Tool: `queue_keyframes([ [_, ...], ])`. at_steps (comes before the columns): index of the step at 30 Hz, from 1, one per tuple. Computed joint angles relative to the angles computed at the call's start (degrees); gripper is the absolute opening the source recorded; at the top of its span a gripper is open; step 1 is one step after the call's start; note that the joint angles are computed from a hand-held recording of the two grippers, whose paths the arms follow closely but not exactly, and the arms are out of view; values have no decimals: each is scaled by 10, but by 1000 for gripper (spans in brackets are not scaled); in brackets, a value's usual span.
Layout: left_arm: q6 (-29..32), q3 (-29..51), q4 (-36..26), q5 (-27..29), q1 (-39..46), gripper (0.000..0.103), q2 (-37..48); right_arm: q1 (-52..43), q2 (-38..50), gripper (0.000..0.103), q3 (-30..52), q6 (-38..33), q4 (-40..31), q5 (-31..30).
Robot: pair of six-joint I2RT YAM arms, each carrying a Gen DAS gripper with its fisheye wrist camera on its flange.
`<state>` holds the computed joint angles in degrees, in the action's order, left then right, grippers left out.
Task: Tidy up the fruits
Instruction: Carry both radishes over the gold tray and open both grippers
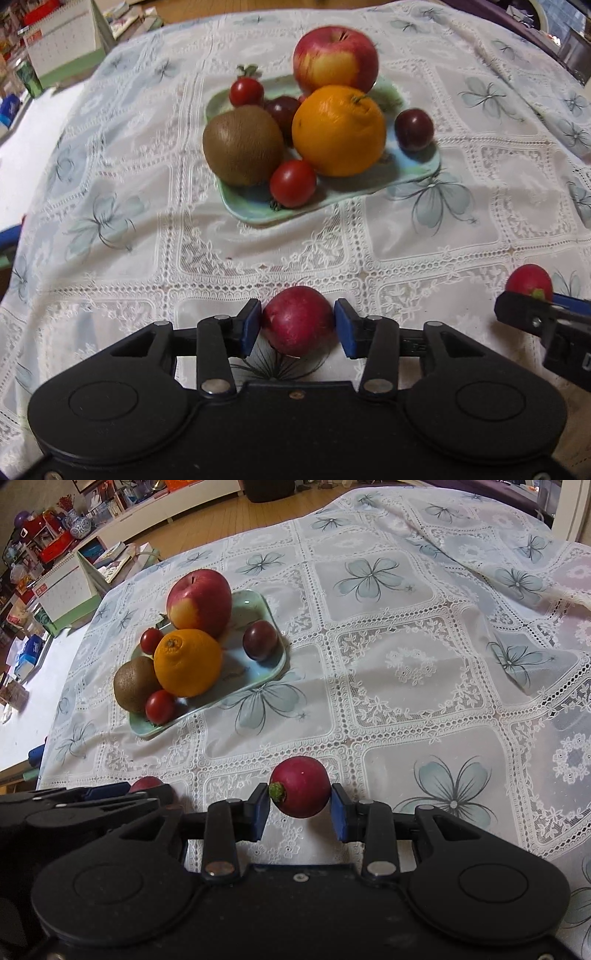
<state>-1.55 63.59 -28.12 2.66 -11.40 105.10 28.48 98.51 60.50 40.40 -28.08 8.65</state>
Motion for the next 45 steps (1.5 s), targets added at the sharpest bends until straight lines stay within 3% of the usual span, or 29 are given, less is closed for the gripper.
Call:
queue_keyframes([
  [10,-15,-4,-28,20,11,50,-33,13,-19,35,0,5,-18,4],
  [20,14,-70,-126,40,27,50,-224,60,-124,35,-29,34,-88,-17],
  [37,108,-238,-279,93,128,50,-534,271,-280,35,-104,161,-223,5],
  [42,128,-264,-292,109,166,50,-546,300,-297,35,-117,191,-231,8],
  [45,111,-272,-270,103,152,50,-532,295,-286,35,-118,186,-221,4],
])
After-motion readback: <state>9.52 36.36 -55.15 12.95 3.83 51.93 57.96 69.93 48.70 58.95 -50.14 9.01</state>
